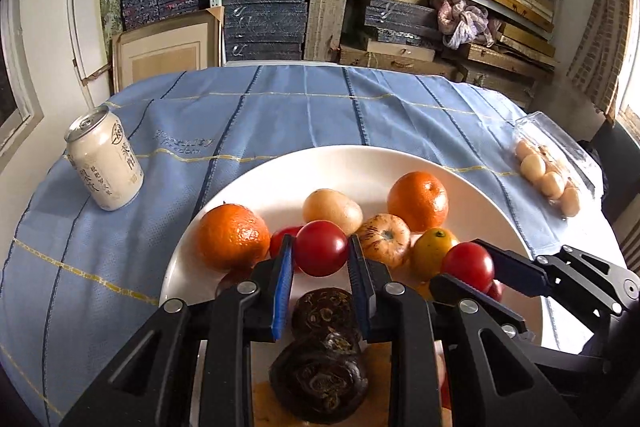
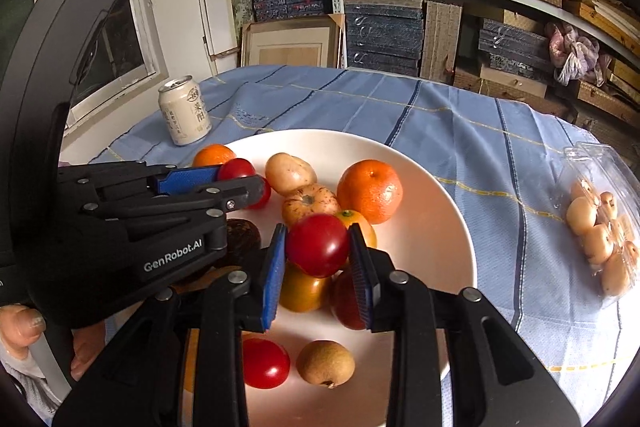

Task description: Organize fruits

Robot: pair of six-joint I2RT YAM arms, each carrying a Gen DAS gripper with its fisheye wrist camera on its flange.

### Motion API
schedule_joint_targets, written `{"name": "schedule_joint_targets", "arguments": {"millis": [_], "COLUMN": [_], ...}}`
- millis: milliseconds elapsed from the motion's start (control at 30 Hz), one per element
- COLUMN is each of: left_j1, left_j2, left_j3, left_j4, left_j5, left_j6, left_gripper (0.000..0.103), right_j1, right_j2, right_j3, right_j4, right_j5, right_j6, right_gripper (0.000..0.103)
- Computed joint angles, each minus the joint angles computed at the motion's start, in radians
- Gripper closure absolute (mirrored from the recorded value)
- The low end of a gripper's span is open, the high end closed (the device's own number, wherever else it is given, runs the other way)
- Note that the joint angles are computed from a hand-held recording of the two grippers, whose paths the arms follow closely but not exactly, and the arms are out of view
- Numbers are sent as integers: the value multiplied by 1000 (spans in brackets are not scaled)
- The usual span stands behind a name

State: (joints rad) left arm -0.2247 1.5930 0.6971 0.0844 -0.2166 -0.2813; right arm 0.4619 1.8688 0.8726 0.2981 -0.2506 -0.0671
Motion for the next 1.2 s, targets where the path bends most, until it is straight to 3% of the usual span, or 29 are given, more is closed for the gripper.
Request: {"name": "schedule_joint_targets", "arguments": {"millis": [133,200,233,267,367,633,867,933,1033,1100,1200], "left_j1": [7,7,7,6,-13,1,23,20,-6,-49,-121], "left_j2": [11,9,5,-6,-23,-77,-203,-250,-319,-383,-477], "left_j3": [5,1,-2,-12,-20,-36,-59,-69,-91,-124,-180], "left_j4": [-3,-1,2,15,23,16,-32,-49,-74,-104,-158], "left_j5": [8,2,-4,-4,-50,-40,-37,-46,-63,-110,-193], "left_j6": [0,-3,-4,-3,2,-8,-15,-17,-22,-27,-46], "left_gripper": [75,66,51,45,39,33,30,30,30,30,23], "right_j1": [-5,-3,-3,-4,-4,-16,-47,-49,-39,-25,-12], "right_j2": [7,10,9,4,-7,-64,-234,-295,-384,-455,-555], "right_j3": [-1,1,0,-4,-16,-49,-136,-170,-221,-270,-341], "right_j4": [1,2,3,5,16,27,57,68,71,77,68], "right_j5": [-3,1,-3,-5,2,6,-24,-36,-40,-12,17], "right_j6": [-2,-4,-4,-3,-3,-14,2,13,18,27,44], "right_gripper": [72,71,69,66,65,64,61,57,43,26,18]}}
